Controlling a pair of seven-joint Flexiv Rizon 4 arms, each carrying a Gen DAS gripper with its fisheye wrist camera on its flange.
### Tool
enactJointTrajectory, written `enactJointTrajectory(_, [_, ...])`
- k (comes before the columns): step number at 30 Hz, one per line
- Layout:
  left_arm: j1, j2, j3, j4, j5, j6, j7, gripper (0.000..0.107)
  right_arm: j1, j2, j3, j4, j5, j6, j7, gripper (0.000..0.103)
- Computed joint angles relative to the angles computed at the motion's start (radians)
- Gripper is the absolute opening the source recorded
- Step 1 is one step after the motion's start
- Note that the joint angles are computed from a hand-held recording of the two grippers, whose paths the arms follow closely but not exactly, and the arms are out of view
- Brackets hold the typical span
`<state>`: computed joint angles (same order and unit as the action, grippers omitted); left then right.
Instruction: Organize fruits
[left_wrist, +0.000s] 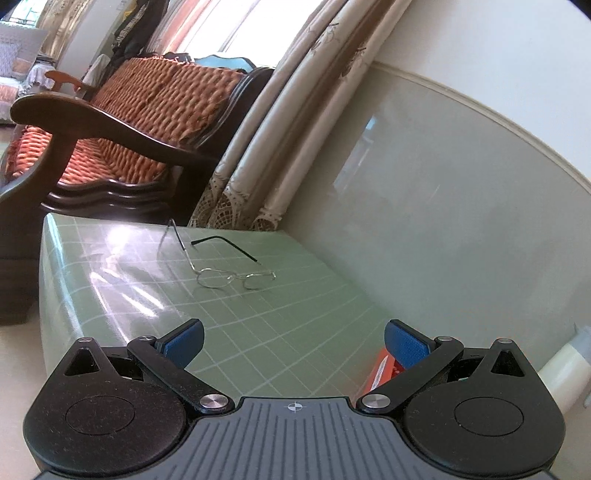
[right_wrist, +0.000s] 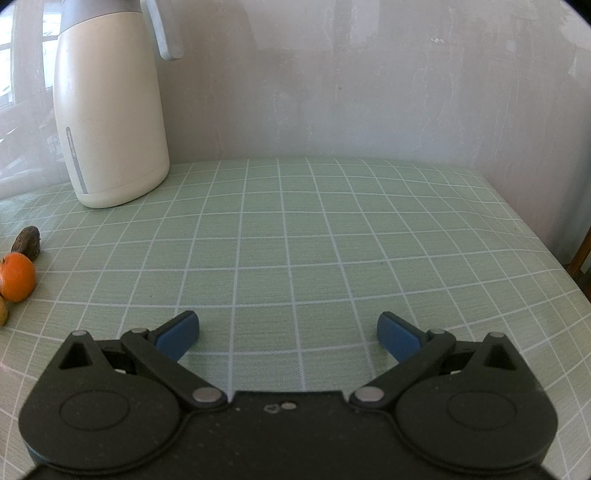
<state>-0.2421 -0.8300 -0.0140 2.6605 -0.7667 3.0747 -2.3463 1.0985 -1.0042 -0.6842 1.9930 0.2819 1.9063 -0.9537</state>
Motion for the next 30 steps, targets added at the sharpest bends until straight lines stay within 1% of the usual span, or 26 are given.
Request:
enactJointTrajectory(3, [0.0, 0.0, 0.001, 0.001, 0.007, 0.002, 0.002, 0.103, 0.0, 0.0, 0.0, 0.001, 0.001, 0.001, -0.001, 0.103])
enactJointTrajectory(8, [-0.023, 0.013, -0.008, -0.018, -0.008, -0.02, 0.06, 0.103, 0.0, 0.0, 0.0, -0.001, 0.001, -0.001, -0.001, 0.103])
enactJointTrajectory(11, [-0.044, 0.02, -0.017, -0.028, -0.04, -0.03, 0.097, 0.103, -0.001, 0.0, 0.001, 0.0, 0.001, 0.0, -0.002, 0.103])
enactJointTrajectory(19, [-0.082, 0.033, -0.032, -0.036, -0.094, -0.046, 0.148, 0.103, -0.001, 0.0, 0.001, 0.0, 0.002, 0.0, -0.003, 0.103])
enactJointTrajectory(23, [-0.104, 0.041, -0.038, -0.047, -0.126, -0.06, 0.192, 0.103, -0.001, 0.001, 0.001, 0.0, 0.002, 0.001, -0.003, 0.103])
enactJointTrajectory(27, [-0.112, 0.044, -0.043, -0.05, -0.141, -0.064, 0.198, 0.103, -0.001, 0.001, 0.001, 0.0, 0.002, 0.0, -0.003, 0.103])
enactJointTrajectory(30, [-0.116, 0.041, -0.042, -0.062, -0.125, -0.061, 0.195, 0.103, 0.0, 0.001, 0.001, 0.001, 0.002, 0.0, -0.003, 0.103])
